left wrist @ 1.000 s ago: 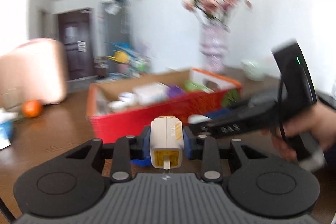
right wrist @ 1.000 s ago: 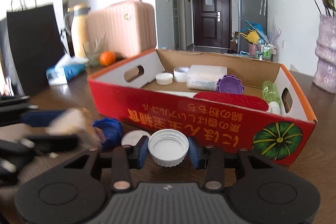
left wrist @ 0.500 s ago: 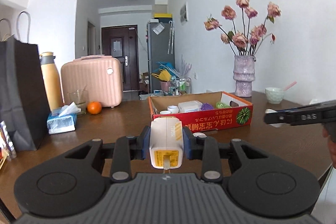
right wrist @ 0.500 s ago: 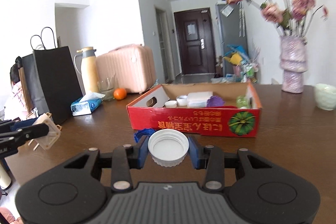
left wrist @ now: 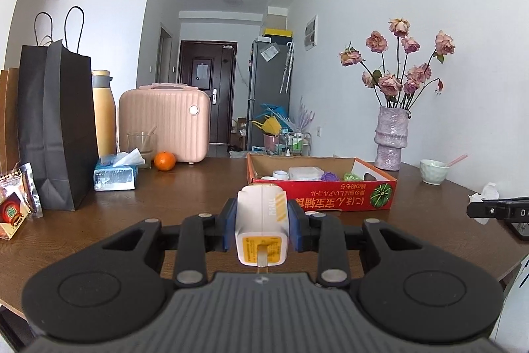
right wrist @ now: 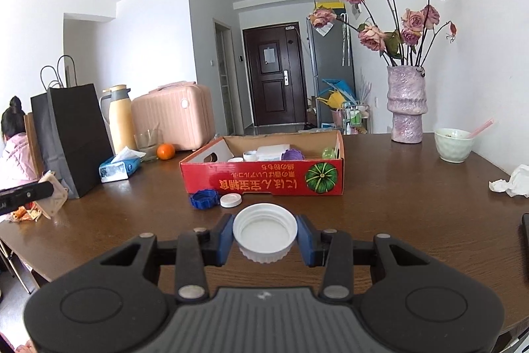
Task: Organize rigid objects
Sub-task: 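Carry the white plug with the left gripper while the right carries the white cap toward the red box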
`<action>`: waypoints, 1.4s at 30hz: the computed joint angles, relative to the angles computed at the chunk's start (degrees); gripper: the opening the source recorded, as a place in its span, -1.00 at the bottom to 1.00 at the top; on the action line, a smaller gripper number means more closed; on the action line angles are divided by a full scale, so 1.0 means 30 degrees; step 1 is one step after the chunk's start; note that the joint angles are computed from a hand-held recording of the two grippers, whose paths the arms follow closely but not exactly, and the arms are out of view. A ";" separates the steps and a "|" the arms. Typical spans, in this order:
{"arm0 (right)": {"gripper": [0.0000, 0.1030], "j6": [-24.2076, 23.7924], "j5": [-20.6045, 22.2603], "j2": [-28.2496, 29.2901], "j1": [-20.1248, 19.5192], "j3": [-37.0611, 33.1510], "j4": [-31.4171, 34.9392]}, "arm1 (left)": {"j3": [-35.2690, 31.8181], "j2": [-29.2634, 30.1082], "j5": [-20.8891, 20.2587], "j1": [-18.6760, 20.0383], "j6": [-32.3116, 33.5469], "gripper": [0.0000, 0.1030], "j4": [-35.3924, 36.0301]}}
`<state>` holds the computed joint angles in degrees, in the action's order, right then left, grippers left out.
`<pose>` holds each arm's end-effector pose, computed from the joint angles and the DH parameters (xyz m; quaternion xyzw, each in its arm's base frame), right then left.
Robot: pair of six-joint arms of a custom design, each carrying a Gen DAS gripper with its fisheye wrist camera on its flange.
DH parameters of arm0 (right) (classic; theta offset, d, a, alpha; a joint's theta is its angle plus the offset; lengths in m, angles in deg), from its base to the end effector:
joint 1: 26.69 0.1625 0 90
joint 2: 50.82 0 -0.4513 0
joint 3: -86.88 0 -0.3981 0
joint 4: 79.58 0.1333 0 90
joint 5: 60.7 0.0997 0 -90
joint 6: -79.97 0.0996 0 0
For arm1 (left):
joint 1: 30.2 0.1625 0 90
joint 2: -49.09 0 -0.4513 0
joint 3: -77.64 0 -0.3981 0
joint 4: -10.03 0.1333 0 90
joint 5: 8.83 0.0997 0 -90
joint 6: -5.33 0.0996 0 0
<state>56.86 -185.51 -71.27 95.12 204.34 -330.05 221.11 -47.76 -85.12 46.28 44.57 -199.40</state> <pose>0.3243 -0.3778 -0.0223 0.2347 -0.7927 0.5197 0.2156 0.0727 -0.3687 0.3879 0.2916 0.7474 -0.5531 0.2248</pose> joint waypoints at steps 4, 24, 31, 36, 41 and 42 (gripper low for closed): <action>-0.23 -0.0273 0.0198 0.0187 -0.0082 -0.0332 -0.0040 | -0.0131 0.0229 -0.0144 0.0260 -0.0130 -0.38 0.0144; -0.23 -0.2830 0.3425 -0.1026 -0.2216 -0.4496 0.3102 | -0.8303 0.5977 -0.1651 -0.0449 -0.0972 -0.38 0.4614; -0.23 -0.2483 0.3728 -0.0594 -0.3521 -1.0430 0.8930 | -1.5068 1.0960 -0.0677 -0.0229 -0.2247 -0.38 0.9061; -0.23 -0.1832 0.3082 0.1335 -0.4334 -1.6047 1.3597 | -2.0207 1.4558 0.0603 0.0341 -0.3197 -0.38 1.2772; -0.23 -0.1911 0.2190 0.3979 -0.4948 -2.1641 1.7356 | -2.3197 1.6734 0.1307 0.0752 -0.2987 -0.37 1.5124; -0.23 -0.1820 0.2129 0.4371 -0.5063 -2.2489 1.8233 | -2.3456 1.6935 0.1178 0.0868 -0.3086 -0.37 1.5385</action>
